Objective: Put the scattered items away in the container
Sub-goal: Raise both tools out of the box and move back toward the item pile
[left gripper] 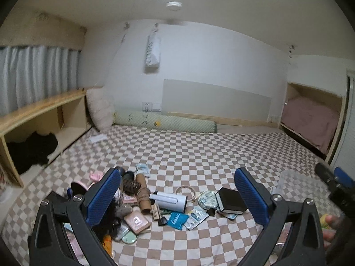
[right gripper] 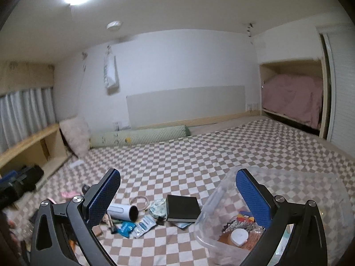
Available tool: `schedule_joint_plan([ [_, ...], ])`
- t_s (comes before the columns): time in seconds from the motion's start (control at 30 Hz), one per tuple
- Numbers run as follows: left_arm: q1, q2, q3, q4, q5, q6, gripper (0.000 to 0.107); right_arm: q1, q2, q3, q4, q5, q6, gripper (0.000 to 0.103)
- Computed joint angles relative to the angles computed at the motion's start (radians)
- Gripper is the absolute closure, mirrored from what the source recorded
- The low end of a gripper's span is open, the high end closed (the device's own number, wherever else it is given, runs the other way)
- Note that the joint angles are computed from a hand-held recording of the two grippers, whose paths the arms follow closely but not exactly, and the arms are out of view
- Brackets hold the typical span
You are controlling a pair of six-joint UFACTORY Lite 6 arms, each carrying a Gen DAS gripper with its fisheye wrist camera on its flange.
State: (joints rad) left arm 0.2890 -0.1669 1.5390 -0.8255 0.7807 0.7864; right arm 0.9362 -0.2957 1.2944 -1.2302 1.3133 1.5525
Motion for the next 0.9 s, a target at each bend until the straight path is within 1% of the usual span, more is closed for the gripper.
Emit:
schedule_joint_plan([
  [0.07, 0.050, 0.032, 0.015, -0.012, 0.019, 0.016, 0.004, -0.030, 0.073, 0.058, 0.049, -0.032, -0.050, 0.000],
  [0.13, 0.092, 0.050, 0.006, -0.029, 0.009, 0.049, 0.004, -0.049, 0.127, 0.098, 0.082, -0.067, -0.079, 0.000],
  [0.2, 0.133, 0.068, 0.002, -0.044, 0.007, 0.085, 0.004, -0.046, 0.178, 0.126, 0.077, -0.089, -0.079, 0.000],
  [0.27, 0.172, 0.085, 0.003, -0.059, 0.010, 0.123, 0.004, -0.045, 0.220, 0.151, 0.076, -0.147, -0.079, 0.000],
  [0.47, 0.287, 0.131, -0.015, -0.138, -0.016, 0.266, 0.004, -0.034, 0.365, 0.271, 0.079, -0.205, -0.063, 0.000],
  [0.57, 0.337, 0.180, 0.020, -0.158, -0.012, 0.283, 0.004, -0.030, 0.439, 0.336, 0.076, -0.220, -0.057, 0.000],
  [0.67, 0.388, 0.240, 0.070, -0.171, 0.012, 0.286, 0.004, -0.025, 0.514, 0.405, 0.070, -0.229, -0.051, 0.000],
  [0.9, 0.464, 0.336, 0.127, -0.154, 0.021, 0.345, 0.004, -0.056, 0.623, 0.518, 0.171, -0.295, -0.130, 0.000],
])
